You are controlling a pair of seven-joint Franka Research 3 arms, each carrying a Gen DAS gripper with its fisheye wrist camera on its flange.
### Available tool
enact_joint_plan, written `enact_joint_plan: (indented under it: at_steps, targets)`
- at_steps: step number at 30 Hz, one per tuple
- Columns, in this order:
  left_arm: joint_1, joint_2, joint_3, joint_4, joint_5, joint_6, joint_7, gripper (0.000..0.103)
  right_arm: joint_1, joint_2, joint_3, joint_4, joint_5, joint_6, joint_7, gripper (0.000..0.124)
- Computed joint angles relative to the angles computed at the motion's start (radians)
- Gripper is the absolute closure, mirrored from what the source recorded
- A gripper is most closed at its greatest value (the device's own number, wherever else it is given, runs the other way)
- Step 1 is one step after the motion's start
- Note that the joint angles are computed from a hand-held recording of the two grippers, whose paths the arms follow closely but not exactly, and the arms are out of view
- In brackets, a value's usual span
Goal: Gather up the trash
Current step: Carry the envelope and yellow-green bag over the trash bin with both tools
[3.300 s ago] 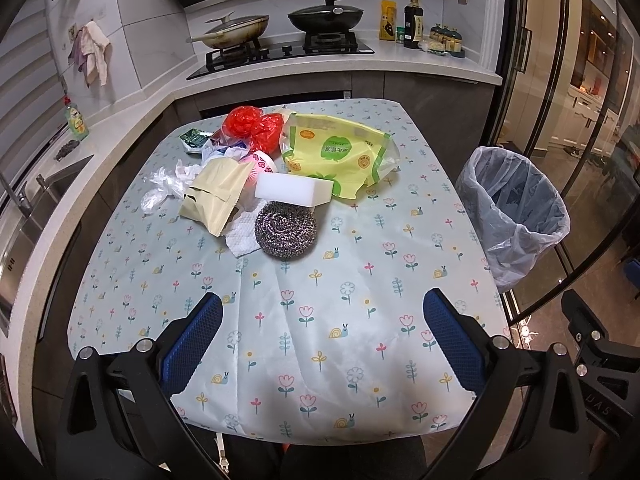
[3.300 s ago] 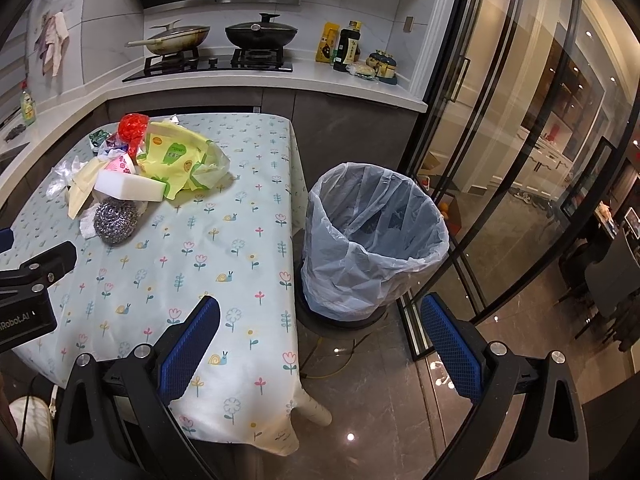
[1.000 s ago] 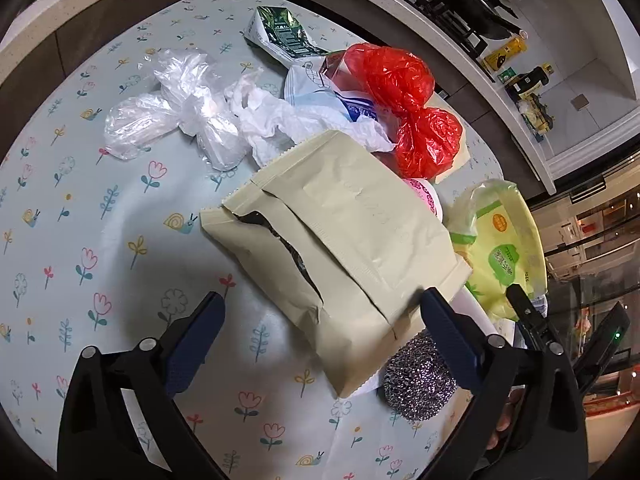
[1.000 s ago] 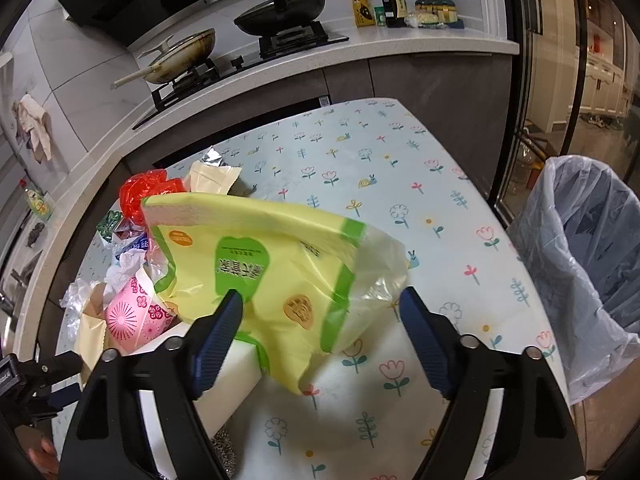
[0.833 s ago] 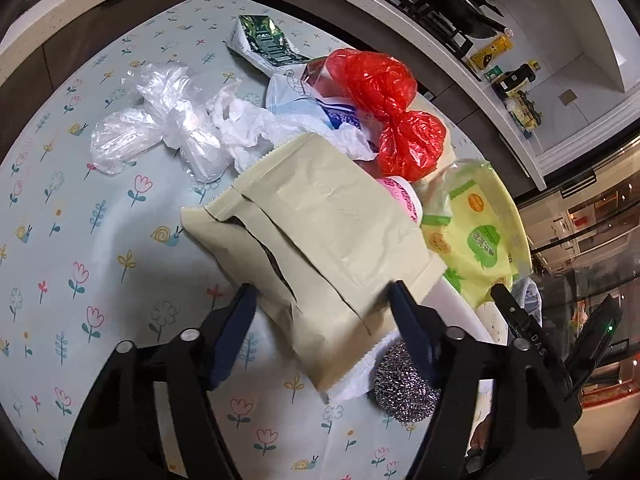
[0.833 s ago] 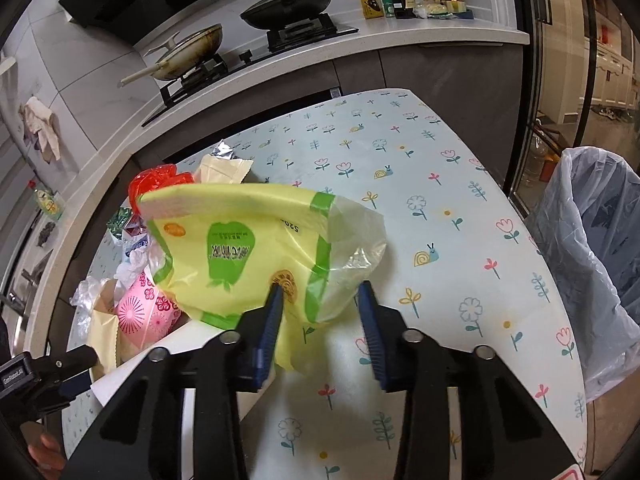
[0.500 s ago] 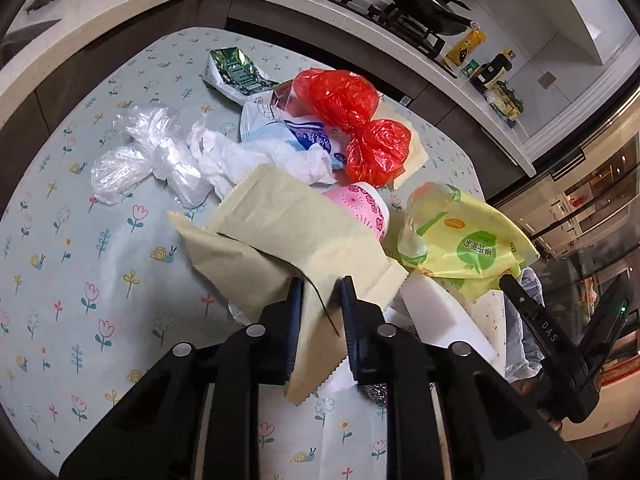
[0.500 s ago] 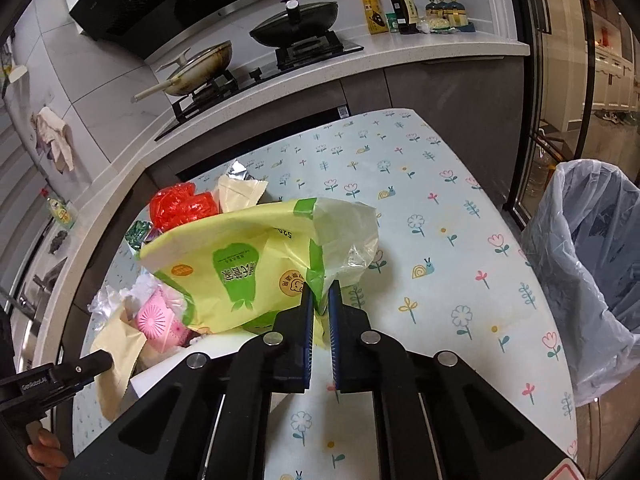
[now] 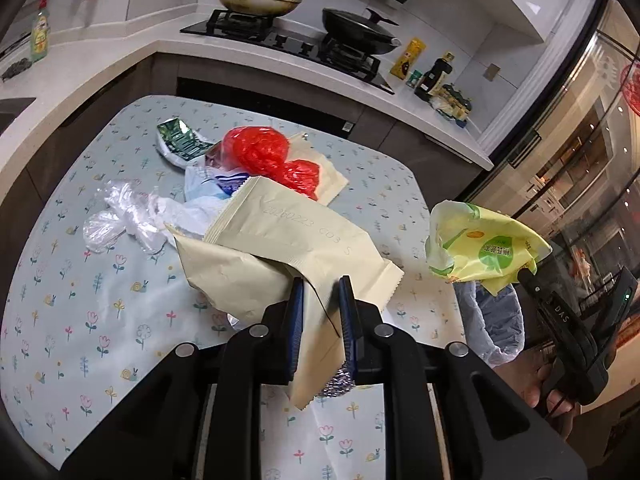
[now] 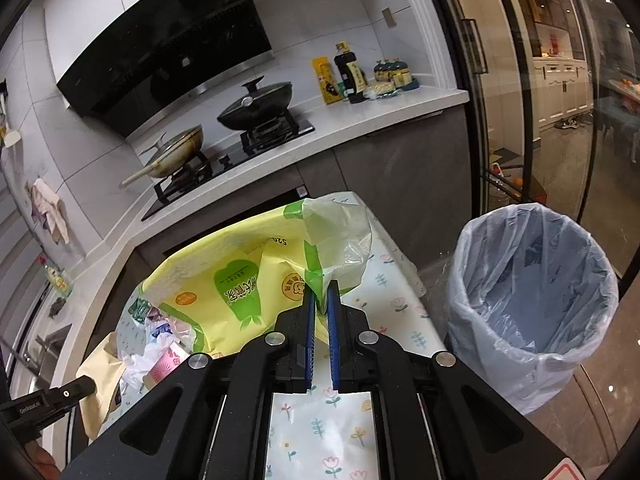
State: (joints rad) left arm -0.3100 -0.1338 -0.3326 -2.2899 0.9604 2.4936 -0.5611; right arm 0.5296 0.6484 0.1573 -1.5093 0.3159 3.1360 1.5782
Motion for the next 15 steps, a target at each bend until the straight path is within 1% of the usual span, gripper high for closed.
enact_joint_plan:
  at_steps: [4, 7, 9, 11, 15]
  targets:
    - [-0.016, 0.061, -0.008, 0.093, 0.038, -0.013, 0.040, 0.086, -0.041, -0.051, 0.004, -0.078, 0.031, 0.058, 0.012, 0.118]
    - [-0.040, 0.121, -0.003, 0.175, 0.067, -0.021, 0.080, 0.086, -0.076, -0.082, 0.012, -0.128, 0.047, 0.089, 0.015, 0.118]
    - [-0.059, 0.172, 0.008, 0.241, 0.081, -0.018, 0.115, 0.086, -0.088, -0.099, 0.005, -0.159, 0.056, 0.108, 0.021, 0.118]
    - [-0.082, 0.229, 0.021, 0.313, 0.092, -0.013, 0.154, 0.086, -0.091, -0.114, -0.012, -0.181, 0.063, 0.121, 0.032, 0.118]
    - [-0.129, 0.360, 0.060, 0.473, 0.097, 0.045, 0.248, 0.086, -0.079, -0.138, -0.070, -0.227, 0.084, 0.150, 0.068, 0.118]
